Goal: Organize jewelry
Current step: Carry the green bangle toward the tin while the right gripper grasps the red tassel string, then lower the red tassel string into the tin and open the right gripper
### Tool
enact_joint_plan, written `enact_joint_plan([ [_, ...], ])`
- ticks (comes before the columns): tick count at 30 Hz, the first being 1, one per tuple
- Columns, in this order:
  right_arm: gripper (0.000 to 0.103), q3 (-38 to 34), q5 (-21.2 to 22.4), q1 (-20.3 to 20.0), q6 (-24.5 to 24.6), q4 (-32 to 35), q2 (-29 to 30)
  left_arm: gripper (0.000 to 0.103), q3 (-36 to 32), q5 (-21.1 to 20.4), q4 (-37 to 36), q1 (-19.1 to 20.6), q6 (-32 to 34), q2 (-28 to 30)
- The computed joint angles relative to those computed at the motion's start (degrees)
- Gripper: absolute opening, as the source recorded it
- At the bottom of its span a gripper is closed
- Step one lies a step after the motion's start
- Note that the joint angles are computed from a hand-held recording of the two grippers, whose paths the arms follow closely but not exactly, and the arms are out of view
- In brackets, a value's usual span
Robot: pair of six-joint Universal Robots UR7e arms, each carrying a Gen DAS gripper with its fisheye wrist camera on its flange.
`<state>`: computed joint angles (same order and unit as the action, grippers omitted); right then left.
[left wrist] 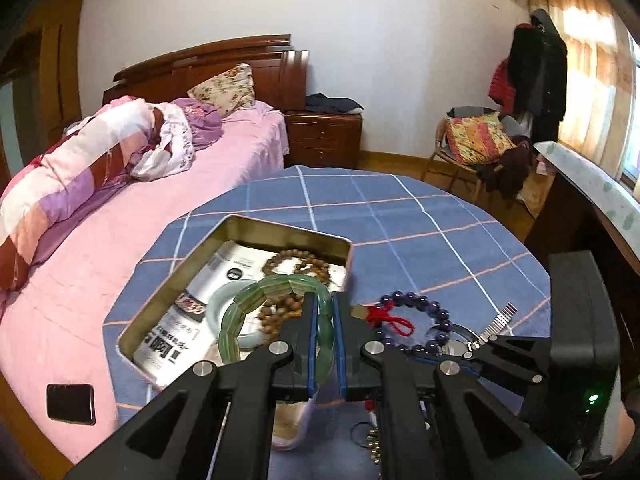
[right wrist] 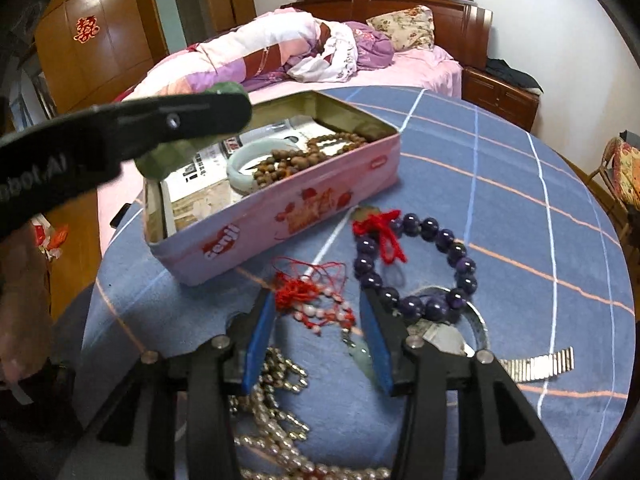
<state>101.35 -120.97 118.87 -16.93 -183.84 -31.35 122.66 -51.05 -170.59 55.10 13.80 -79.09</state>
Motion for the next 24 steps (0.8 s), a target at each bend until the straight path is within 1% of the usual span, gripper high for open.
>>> enact_joint_plan([
  [3, 0.048, -1.86, -0.59, -0.03, -0.18, 1.72, 1.26, 0.007, 0.03, 1.15, -1.45, 0.42, 0.75, 0.00],
  [6, 0.045, -2.86, -0.48, -0.07, 0.29, 3.76, 1.77, 0.007, -0.68, 0.80, -0.29, 1.63, 0.04, -0.04],
  [7, 0.032, -2.93, -0.73, 0.10, 0.19, 3.75, 1.78, 0.007, -0.95, 0.93, 0.03, 1.95, -0.29, 0.10],
  [8, 0.017, -3.26, -1.03, 0.23, 0.26, 4.16, 1.90, 0.007, -1.24, 0.87, 0.58, 2.37, -0.83, 0.14],
  [9, 0.009, -3.53, -2.10, 0.44, 0.50, 3.76, 2.16, 0.007, -1.41, 0.89, 0.98, 2.63, -1.32, 0.13],
  [11, 0.009, -3.42, -2.65, 0.66, 0.90, 3.17, 2.13, 0.007, -1.63, 1.01, 1.42, 3.03, -2.00, -0.13],
  [18, 0.008, -1.42, -3.10, 2.54, -0.46, -4.19, -0.21, 0.007, -2.48, 1.05, 1.75, 3.92, -2.28, -1.48],
  [24, 0.008, -2.49, -3.09, 4.38, -2.12, -8.16, -1.72, 0.007, -2.88, 0.45, 2.29, 3.88, -1.96, -2.16],
])
